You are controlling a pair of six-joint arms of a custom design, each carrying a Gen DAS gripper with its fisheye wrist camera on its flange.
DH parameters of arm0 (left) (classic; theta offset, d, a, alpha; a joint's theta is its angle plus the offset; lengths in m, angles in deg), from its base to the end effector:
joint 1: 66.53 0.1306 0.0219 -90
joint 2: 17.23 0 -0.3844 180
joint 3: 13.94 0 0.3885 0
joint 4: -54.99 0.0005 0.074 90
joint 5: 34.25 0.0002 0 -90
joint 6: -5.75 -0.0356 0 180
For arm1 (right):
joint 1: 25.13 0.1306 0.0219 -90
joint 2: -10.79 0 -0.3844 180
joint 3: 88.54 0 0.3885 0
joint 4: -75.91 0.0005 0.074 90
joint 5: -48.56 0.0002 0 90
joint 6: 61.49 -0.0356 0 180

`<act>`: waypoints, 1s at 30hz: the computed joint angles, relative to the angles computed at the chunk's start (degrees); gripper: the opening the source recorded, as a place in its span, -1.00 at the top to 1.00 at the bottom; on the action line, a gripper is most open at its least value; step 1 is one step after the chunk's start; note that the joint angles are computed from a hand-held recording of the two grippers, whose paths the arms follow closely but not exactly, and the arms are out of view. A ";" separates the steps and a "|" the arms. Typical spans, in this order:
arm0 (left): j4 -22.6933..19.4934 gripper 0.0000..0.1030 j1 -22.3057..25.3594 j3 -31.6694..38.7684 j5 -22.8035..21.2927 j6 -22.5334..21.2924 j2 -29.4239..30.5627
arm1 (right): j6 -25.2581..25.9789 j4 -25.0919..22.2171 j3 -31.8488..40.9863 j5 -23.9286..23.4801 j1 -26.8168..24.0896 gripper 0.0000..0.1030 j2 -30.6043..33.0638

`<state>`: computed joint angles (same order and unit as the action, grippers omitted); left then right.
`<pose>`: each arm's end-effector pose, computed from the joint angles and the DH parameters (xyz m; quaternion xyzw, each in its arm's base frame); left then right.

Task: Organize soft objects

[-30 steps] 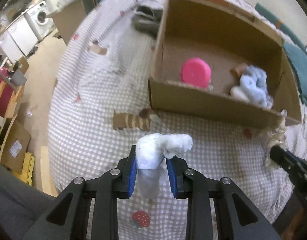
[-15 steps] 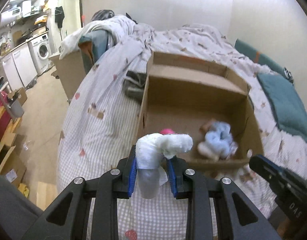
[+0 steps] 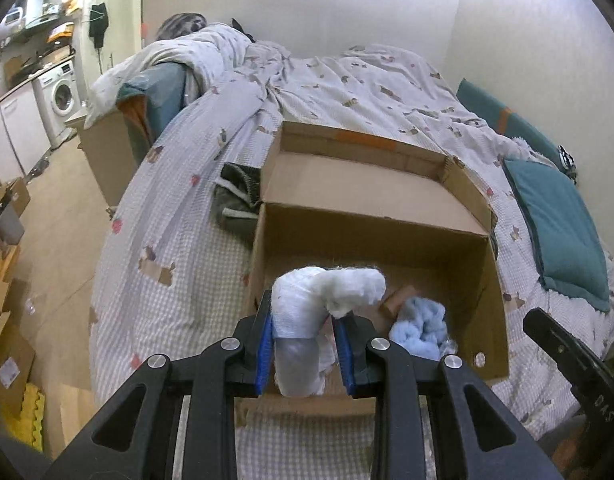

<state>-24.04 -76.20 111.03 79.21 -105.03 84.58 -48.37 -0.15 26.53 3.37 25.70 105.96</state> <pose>0.5076 -0.1014 0.5713 0.3034 0.8875 -0.1656 0.3048 0.3211 0.3536 0.5631 0.3074 0.8367 0.0809 0.4459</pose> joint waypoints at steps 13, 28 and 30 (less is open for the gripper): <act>-2.18 0.52 -1.50 -2.33 -0.02 -0.85 3.58 | -6.54 11.46 -14.43 -6.91 -4.00 0.73 -7.10; -8.06 0.52 -1.56 1.33 1.20 0.29 5.87 | -9.30 -1.05 -4.61 -27.98 -0.83 -0.49 4.99; -8.00 0.52 -1.60 1.20 0.78 -0.41 5.58 | -7.01 -1.47 -3.44 -31.04 -1.78 -0.49 7.23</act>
<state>-32.04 -77.80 112.22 79.99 -105.44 90.15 -55.38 -1.62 23.09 -27.67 23.91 113.19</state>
